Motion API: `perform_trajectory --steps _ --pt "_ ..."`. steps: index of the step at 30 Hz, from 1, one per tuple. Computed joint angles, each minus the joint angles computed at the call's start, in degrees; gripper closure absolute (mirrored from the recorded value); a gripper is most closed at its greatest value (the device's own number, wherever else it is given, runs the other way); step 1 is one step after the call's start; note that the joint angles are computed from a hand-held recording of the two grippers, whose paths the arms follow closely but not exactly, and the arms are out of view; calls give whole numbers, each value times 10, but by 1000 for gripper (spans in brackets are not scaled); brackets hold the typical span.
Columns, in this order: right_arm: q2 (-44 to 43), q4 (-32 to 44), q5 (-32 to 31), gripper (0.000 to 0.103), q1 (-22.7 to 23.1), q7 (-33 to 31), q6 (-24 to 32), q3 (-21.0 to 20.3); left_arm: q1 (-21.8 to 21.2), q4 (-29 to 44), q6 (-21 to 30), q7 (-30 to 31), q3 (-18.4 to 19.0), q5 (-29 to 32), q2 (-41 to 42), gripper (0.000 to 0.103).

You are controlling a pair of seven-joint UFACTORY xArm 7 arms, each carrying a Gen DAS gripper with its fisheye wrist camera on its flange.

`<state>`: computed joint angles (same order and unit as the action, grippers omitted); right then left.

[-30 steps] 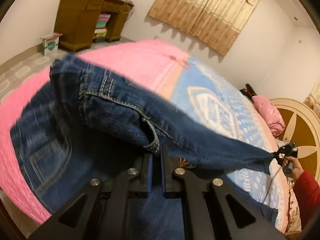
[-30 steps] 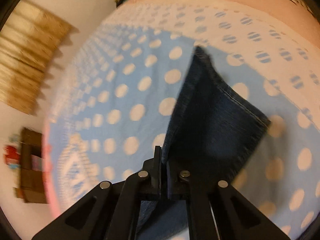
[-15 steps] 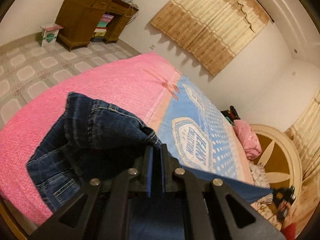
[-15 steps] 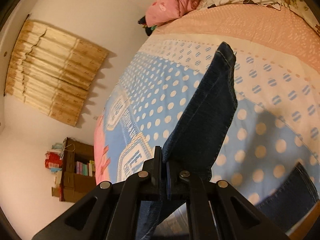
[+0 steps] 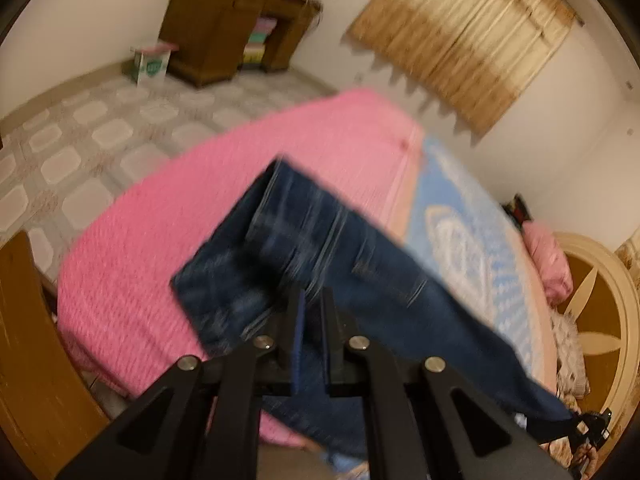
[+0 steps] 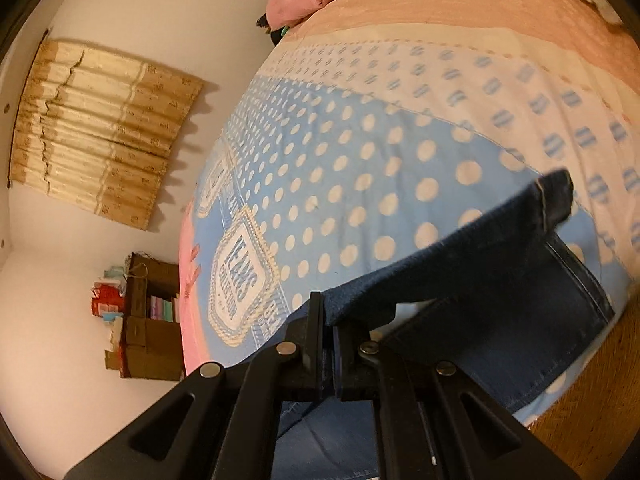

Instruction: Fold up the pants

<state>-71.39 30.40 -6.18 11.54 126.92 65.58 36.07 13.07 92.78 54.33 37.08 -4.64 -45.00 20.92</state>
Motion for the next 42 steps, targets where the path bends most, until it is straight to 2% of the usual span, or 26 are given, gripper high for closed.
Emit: perform_trajectory --steps 3,6,8,10,11,15,16,19,21,22,23,24,28,31,35,39,42 --pt "-5 0 4 100 6 15 9 18 7 -6 42 -17 3 10 20 86" --pt "3 -1 7 100 9 23 7 25 12 -4 61 -37 -5 -13 40 76" --pt "4 -3 10 100 14 31 7 29 12 6 66 -46 -17 -40 59 63" --pt "11 1 9 100 18 33 16 32 1 8 44 -51 -22 -43 68 54" --pt "12 2 7 100 21 33 20 34 -10 2 17 -52 -26 -46 70 51" --pt "23 8 2 100 24 39 29 40 -28 -14 -42 -59 -42 -69 73 49" --pt "25 6 3 100 27 41 29 40 -32 -13 -55 -70 -43 -73 77 45" --pt "24 -2 3 100 35 51 30 39 -45 4 -76 -118 -43 -61 95 42" --pt "24 -5 1 100 39 55 32 37 -41 8 -82 -131 -51 -67 102 44" --pt "26 -6 0 100 40 55 34 35 -40 7 -89 -131 -55 -68 102 56" --pt "30 -5 -1 100 41 53 36 33 -41 8 -93 -120 -59 -64 102 82" --pt "37 -4 -3 100 42 46 40 26 -32 16 -78 -108 -66 -70 108 89" --pt "44 0 -16 100 39 33 44 10 -12 28 -51 -96 -76 -103 107 94" --pt "51 7 -28 99 32 15 44 -2 -11 31 -41 -88 -69 -100 95 95" --pt "54 17 -37 100 21 4 41 -3 -4 14 -36 -46 -64 -112 63 98" --pt "59 24 -36 100 19 -8 46 0 12 4 -6 -15 -50 -142 38 98" --pt "60 25 -38 100 17 -19 33 -9 -6 56 -1 -36 -35 -105 57 98"
